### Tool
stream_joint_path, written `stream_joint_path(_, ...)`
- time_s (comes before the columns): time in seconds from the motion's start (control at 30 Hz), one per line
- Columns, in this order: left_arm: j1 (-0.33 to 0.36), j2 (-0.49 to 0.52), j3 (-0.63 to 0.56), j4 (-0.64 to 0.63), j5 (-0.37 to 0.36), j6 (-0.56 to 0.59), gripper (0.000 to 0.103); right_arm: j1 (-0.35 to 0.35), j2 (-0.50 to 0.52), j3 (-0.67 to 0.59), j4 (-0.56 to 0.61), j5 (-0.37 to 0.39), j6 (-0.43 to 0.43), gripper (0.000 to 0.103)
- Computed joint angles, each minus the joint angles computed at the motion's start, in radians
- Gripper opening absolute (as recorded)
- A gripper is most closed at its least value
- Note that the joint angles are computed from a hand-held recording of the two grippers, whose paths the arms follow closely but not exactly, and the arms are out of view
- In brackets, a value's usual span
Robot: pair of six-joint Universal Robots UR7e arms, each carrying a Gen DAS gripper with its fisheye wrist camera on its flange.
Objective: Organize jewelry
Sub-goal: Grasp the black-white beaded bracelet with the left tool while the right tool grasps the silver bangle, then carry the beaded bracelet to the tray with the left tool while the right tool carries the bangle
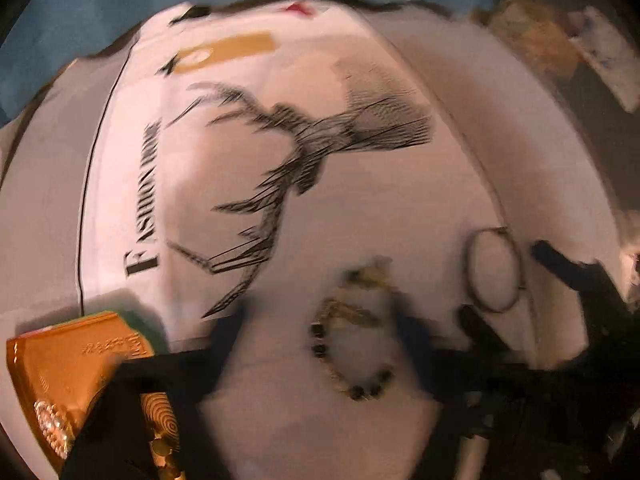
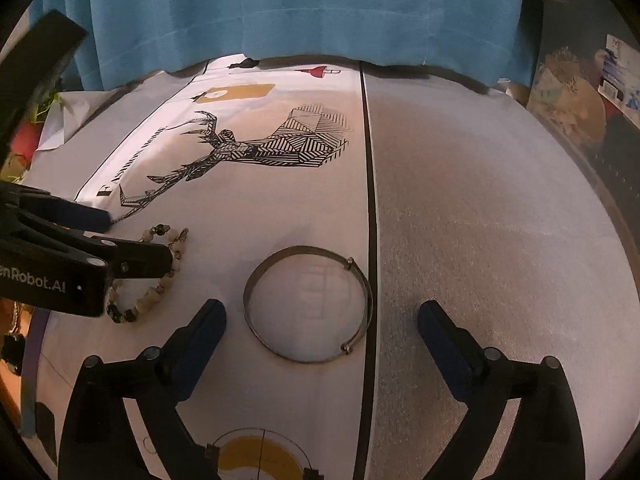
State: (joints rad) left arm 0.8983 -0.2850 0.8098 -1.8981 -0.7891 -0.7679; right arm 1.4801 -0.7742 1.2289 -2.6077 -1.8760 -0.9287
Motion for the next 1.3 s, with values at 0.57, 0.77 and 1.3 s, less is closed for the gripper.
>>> stream_joint_path(0.57, -0.156, -0.144, 0.293, -0.231, 0.119, 0.063, 0.003, 0.011, -0.224, 0.261, -0.171, 0.098, -0.005, 0.063)
stream_joint_path(0.77, -0.234, -0.225, 0.440, -0.246, 0.167, -0.022, 0.003, 0.018, -0.355, 0.397, -0.185, 0.120, 0.007, 0.063)
stream_joint_path(1.3, -0.502, -0.466, 0.861, -0.146, 0.186, -0.431, 0.003, 0.013, -0.805, 0.833, -0.127, 0.216, -0.077, 0.063)
